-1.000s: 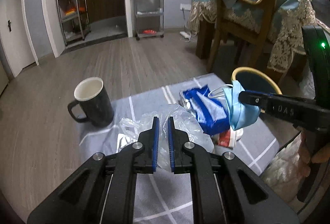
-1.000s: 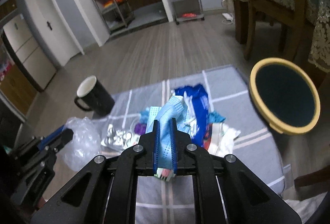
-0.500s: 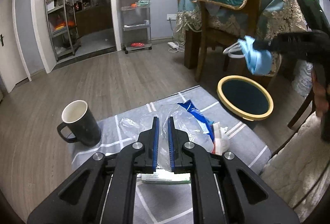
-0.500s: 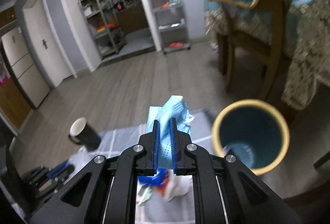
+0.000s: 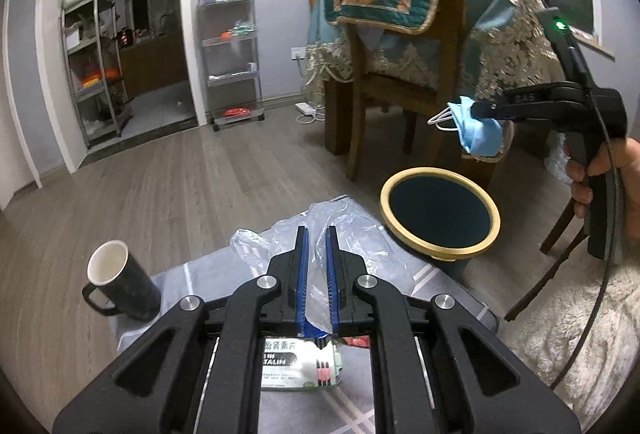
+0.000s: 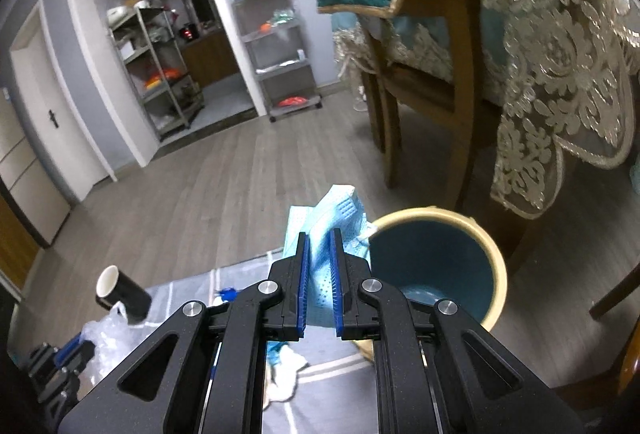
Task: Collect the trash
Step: 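Carry the clear bag with the left gripper while the right carries the mask over the bin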
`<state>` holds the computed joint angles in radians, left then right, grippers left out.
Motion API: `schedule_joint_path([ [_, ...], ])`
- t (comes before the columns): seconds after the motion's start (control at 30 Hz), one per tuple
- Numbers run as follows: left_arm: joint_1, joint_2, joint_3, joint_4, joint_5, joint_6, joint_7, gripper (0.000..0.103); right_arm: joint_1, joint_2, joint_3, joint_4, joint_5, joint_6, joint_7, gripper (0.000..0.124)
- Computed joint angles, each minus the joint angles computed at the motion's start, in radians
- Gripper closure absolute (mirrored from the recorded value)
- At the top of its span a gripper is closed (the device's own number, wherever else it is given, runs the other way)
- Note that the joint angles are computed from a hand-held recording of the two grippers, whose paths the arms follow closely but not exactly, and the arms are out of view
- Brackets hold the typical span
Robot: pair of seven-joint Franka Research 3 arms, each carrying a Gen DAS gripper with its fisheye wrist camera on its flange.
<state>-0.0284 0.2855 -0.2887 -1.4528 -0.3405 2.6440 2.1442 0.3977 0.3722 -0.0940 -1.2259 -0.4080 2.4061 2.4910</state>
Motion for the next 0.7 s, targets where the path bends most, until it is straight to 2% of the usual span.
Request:
schedule_joint_path([
  [0.4, -0.065, 0.122, -0.034, 0.208, 0.065, -0.034, -0.065, 0.095, -0.067, 0.012, 0.001, -0.02, 0.106, 0.033, -0.064, 0.113],
  [0.7, -0.163, 0.323, -0.022, 0.507, 0.168, -0.185, -0.177, 0.095, -0.103, 0.088, 0.003, 0.066, 0.19, -0.064, -0.153, 0.113],
])
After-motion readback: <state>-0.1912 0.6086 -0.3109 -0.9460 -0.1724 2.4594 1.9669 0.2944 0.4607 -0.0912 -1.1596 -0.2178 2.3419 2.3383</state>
